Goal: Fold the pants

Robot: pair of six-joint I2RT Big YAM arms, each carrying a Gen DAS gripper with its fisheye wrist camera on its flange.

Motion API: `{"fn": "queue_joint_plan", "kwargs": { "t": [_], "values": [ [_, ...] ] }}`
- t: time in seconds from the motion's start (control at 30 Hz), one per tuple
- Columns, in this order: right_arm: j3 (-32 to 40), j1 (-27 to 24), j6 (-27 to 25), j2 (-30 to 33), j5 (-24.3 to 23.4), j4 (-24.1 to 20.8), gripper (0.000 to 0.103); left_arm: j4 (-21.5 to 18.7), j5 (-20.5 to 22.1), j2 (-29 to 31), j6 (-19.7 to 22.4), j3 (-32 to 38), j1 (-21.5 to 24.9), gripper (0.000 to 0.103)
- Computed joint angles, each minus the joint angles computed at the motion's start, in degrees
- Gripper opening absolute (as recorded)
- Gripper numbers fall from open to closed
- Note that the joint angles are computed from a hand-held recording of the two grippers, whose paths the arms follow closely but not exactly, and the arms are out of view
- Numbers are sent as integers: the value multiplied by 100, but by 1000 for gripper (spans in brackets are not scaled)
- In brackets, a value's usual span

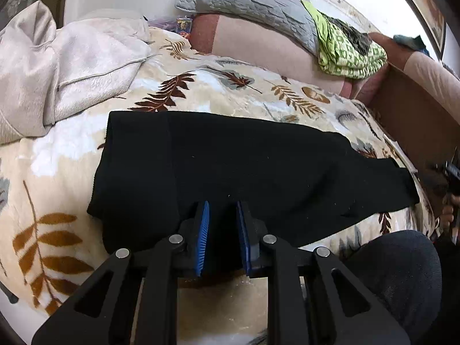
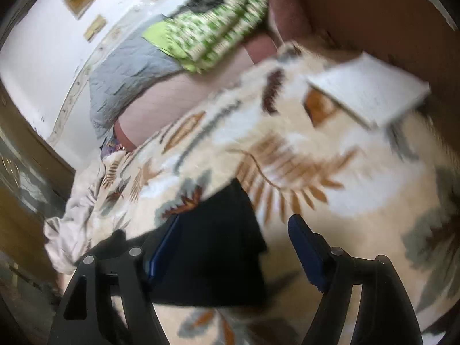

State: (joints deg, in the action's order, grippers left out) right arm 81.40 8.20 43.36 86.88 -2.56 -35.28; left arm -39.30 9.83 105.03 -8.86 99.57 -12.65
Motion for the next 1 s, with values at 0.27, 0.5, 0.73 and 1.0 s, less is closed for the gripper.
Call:
{"fn": "queue_joint_plan", "kwargs": {
  "t": [0.27,0.5,0.73,1.0],
  "values": [
    [1208,171,-2029,981,46,-1193,23,-121,-122,78,-163,138,-30,18],
    [1345,204,-2408,1160,345,-1196,6,-287,65,160,-337,286,31,18],
    [1823,93,-2516,1459,374,-1093,5,-174,-146,197,-540,279,18,12],
    [2263,-18,-2464,1988,148,-1407,9,143,-626,214,-532,164,-57,7]
  ]
}}
